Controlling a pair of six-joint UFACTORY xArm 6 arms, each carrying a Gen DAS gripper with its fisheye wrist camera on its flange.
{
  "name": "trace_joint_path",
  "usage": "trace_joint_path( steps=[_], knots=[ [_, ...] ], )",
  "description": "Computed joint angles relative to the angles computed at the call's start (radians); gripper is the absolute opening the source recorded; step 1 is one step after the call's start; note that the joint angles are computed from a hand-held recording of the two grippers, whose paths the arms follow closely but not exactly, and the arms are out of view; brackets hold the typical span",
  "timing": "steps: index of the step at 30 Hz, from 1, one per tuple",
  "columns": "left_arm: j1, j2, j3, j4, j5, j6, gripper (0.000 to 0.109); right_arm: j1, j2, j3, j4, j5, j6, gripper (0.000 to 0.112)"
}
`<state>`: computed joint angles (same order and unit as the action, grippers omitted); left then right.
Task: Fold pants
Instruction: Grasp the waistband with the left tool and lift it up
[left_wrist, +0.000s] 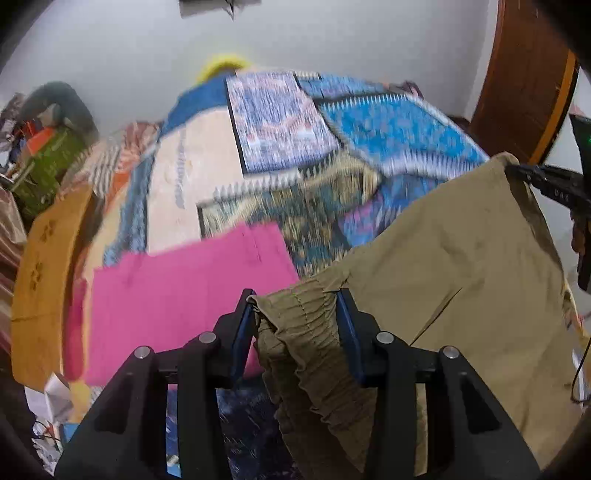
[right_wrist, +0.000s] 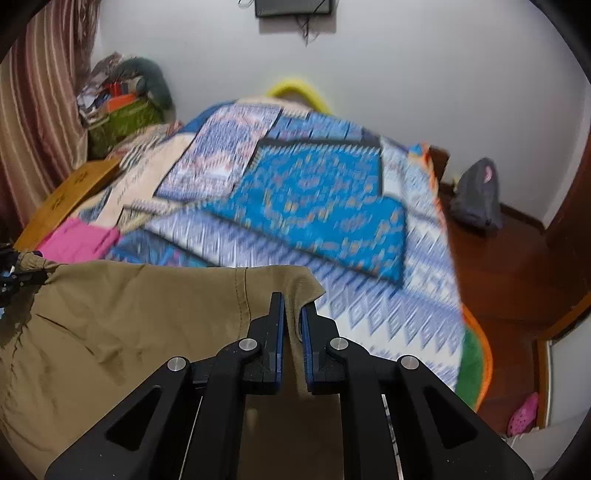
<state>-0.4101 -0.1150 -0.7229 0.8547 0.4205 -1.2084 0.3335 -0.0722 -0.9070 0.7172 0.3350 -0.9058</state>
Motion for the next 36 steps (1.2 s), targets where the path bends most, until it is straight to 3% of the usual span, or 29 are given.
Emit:
trace_joint_path(
  steps=[5, 10, 16, 25, 36],
  knots=[
    [-0.004, -0.023, -0.056, 0.03, 0.045, -0.018, 0.043, 0.0, -0.059, 0.011, -0.011, -0.042, 0.072, 0.007],
    [-0.032, -0.094, -0.044, 0.067, 0.056, -0.052, 0.043, -0.009, -0.172, 0.054, 0.057, -0.014, 0.032, 0.007],
    [-0.121, -0.234, 0.021, 0.029, 0.134, -0.042, 0.043, -0.044, -0.386, 0.17, 0.117, 0.075, -0.005, 0.007],
    [-0.345, -0.451, 0.119, 0.023, 0.314, -0.107, 0.043, -0.109, -0.709, 0.336, 0.084, 0.225, 0.047, 0.007],
    [-0.617, -0.575, 0.207, -0.002, 0.504, -0.225, 0.036, -0.242, -1.028, 0.523, 0.027, 0.44, 0.127, 0.007]
  ],
)
